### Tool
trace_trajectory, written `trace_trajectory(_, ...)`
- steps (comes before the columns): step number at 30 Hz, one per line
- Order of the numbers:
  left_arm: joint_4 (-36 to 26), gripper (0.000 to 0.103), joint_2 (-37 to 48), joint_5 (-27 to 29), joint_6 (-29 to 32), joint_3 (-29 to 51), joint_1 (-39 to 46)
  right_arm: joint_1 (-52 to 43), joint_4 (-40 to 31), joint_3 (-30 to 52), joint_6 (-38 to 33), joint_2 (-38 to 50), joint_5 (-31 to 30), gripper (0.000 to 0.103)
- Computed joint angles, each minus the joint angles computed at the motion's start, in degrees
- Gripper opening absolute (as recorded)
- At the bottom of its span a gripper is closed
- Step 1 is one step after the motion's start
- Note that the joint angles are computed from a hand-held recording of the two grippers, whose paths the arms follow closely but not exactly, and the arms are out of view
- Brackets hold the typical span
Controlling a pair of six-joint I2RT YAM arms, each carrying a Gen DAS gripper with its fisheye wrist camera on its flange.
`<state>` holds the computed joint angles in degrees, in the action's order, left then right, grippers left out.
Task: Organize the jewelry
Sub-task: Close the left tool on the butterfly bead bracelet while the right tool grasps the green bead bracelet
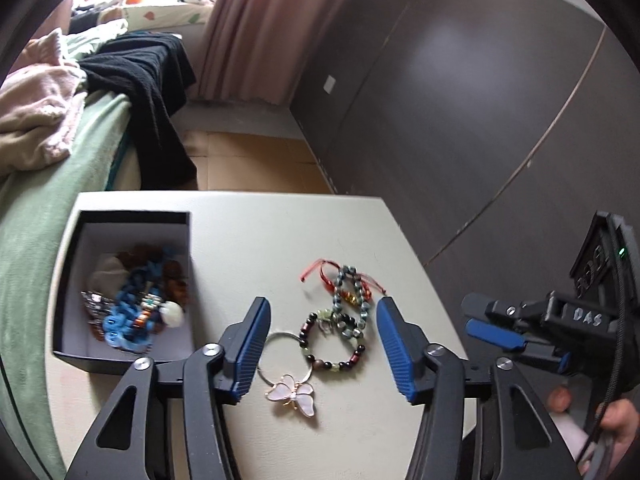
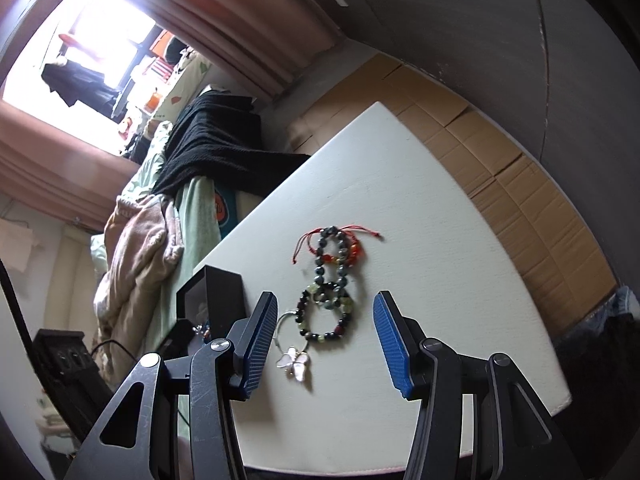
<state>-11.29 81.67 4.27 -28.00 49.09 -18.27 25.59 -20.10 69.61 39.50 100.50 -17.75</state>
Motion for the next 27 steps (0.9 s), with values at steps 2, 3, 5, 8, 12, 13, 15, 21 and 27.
trace_trajectory(2, -1.55, 0.044, 3.25, -1.83, 0.24, 2.00, -1.42, -0.91, -0.43, -0.12, -0.20, -0.08, -0.42, 0.051)
trace_trajectory(3, -1.99, 0.043, 4.41, -2.03, 0.31, 2.65, -1.71, -1.38, -0.75, -0.04, -0.29, 0.04, -0.53, 0.051)
trace_trajectory(5, -3.04, 0.042, 7.17, -2.52, 0.30, 4.07, -2.49, -2.19, -0.75, -0.23, -0.27, 0.06, -1.01, 0.051)
trace_trajectory(8, -3.54, 0.041, 10.75, -3.03, 0.82, 5.67, -3.32, -3.15, -0.90, 0.07, -0.36, 0.46, -1.70, 0.051)
trace_trajectory(12, -4.19, 0.040, 15.32, -4.26, 1.18, 7.88, -4.25, -3.89, -1.01, 0.33, 0.34, 0.97, -2.00, 0.051)
trace_trajectory(13, -4.54, 0.036, 16.52, -4.52, 1.16, 8.48, -4.43, -3.89, -0.94, 0.44, 0.48, 1.14, -1.95, 0.051)
trace_trajectory(15, -5.49, 0.033, 18.76, -4.84, 1.35, 9.71, -4.68, -3.88, -0.86, 0.96, 0.47, 1.71, -2.04, 0.051)
trace_trajectory(21, -4.97, 0.008, 18.64, -5.64, 3.21, 9.01, -4.73, -3.33, -0.56, 4.16, -0.10, 6.52, -3.51, 0.051)
trace_trajectory(27, -3.55, 0.008, 13.95, -2.81, 2.89, 6.80, -2.49, -1.21, -1.29, 8.92, -1.45, 12.42, -4.62, 0.051)
